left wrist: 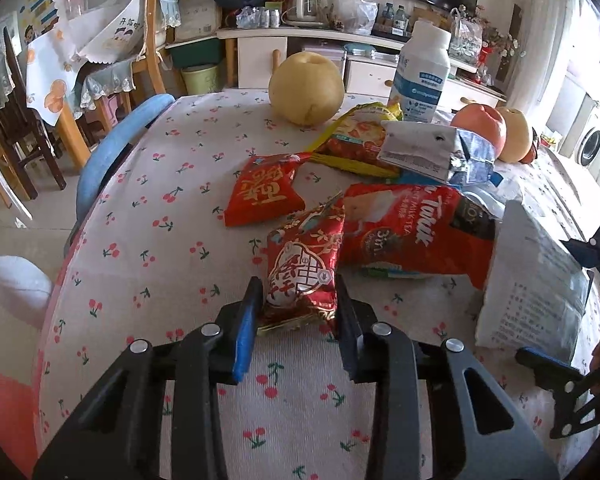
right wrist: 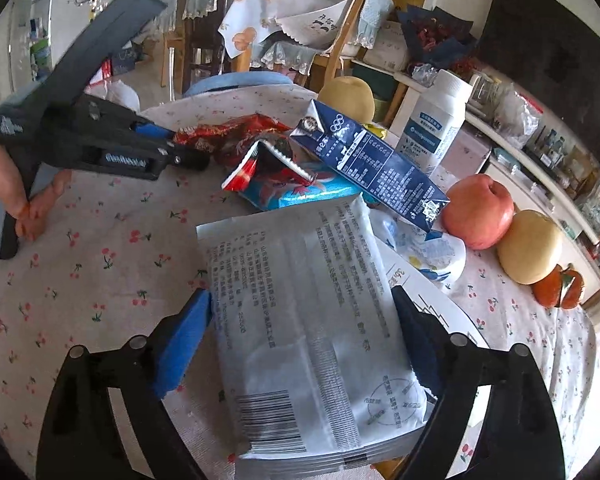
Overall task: Collect trash
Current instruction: 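Grasp the red snack wrapper with the left tool while the right tool grasps the silver pouch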
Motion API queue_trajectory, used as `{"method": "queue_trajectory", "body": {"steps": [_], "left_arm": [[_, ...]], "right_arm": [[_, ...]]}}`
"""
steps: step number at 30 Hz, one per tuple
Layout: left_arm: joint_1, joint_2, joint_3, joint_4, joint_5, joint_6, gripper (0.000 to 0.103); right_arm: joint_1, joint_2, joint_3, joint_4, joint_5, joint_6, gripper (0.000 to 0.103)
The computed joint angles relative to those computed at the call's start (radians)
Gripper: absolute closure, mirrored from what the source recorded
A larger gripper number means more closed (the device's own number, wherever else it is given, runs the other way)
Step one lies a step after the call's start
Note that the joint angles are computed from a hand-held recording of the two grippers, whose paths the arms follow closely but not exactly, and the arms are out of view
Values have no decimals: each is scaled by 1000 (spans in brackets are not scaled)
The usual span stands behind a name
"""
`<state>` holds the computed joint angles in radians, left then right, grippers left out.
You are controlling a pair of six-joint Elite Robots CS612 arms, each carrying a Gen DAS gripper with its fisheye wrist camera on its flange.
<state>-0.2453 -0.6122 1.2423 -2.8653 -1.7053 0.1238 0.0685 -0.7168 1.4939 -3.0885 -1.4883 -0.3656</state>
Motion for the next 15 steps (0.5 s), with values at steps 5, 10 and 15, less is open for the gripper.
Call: {"method": "queue_trajectory", "body": {"steps": [5, 10, 15], "left_arm": [[9, -12, 18, -4, -45, -27, 67], [7, -29, 53, -27, -55, -22, 67], [10, -48, 92, -53, -78, -28, 68]], "right_arm": [[4, -13, 27, 12, 8, -38, 6], [16, -12, 31, 12, -31, -58, 5], [21, -13, 36, 3, -42, -51, 8]]}}
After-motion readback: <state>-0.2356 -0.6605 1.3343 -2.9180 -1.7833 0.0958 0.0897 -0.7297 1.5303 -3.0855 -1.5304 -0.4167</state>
